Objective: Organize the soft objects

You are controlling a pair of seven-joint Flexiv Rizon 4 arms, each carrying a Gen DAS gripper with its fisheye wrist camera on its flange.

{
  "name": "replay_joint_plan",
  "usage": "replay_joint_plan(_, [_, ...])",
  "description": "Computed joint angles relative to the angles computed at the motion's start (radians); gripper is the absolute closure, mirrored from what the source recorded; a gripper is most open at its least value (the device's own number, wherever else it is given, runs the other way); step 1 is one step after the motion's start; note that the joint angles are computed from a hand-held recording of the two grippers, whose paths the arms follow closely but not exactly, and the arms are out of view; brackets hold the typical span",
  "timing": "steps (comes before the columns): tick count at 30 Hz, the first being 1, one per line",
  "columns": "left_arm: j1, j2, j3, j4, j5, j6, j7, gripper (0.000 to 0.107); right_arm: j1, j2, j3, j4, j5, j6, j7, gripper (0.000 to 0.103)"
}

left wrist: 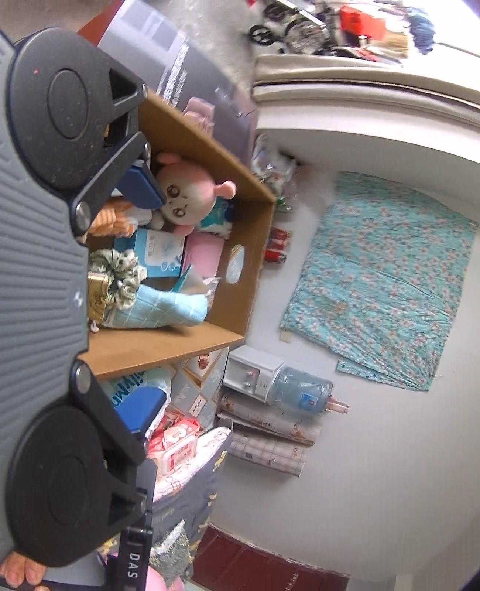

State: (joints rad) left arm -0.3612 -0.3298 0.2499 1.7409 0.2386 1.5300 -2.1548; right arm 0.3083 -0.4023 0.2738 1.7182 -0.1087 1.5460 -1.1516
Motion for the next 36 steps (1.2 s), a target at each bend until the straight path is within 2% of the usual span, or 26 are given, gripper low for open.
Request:
replay_joint_plan(2, [-0.026,0.009,0.022,-0.008,0.023,-0.042,-0.016,0.004,0.092,0.035,-0.118,0.060,-0.051,0.032,0.069,0.001])
replay_joint_plan(5, [-0.018,0.024,0.001,-0.013,0.042,-0.119,-0.033,0.004,0.216,0.077,-0.282,0.136,-0.156,0.052,0.193,0.001])
replay_joint_plan(8, [0.013,0.038,-0.041,-0.010,0.056,-0.175,-0.042,0.004,0.318,0.113,-0.420,0.208,-0.257,0.072,0.316,0.001])
replay_joint_plan(12, [0.049,0.062,-0.090,0.009,0.073,-0.222,-0.044,0.004,0.495,0.161,-0.661,0.306,-0.423,0.109,0.498,0.001])
replay_joint_plan(14, [0.055,0.074,-0.102,0.015,0.093,-0.241,-0.056,0.004,0.549,0.177,-0.733,0.329,-0.491,0.094,0.570,0.001])
replay_joint_plan(19, [0.049,0.100,-0.110,0.013,0.186,-0.267,-0.139,0.004,0.599,0.213,-0.820,0.363,-0.673,0.065,0.717,0.001])
replay_joint_plan(23, [0.034,0.108,-0.109,-0.020,0.289,-0.325,-0.249,0.004,0.650,0.241,-0.945,0.383,-0.939,0.107,0.921,0.001])
replay_joint_plan(26, [0.055,0.110,-0.135,-0.024,0.303,-0.338,-0.260,0.004,0.643,0.253,-0.978,0.374,-1.102,0.129,1.042,0.001])
replay_joint_plan(29, [0.063,0.112,-0.146,-0.029,0.322,-0.346,-0.264,0.004,0.617,0.265,-0.979,0.355,-1.252,0.135,1.160,0.001])
replay_joint_plan(31, [0.060,0.110,-0.145,-0.039,0.350,-0.350,-0.288,0.004,0.603,0.274,-0.952,0.353,-1.263,0.101,1.165,0.001])
replay_joint_plan(36, [0.073,0.107,-0.150,-0.040,0.371,-0.321,-0.318,0.004,0.547,0.290,-0.894,0.326,-1.420,0.039,1.271,0.001])
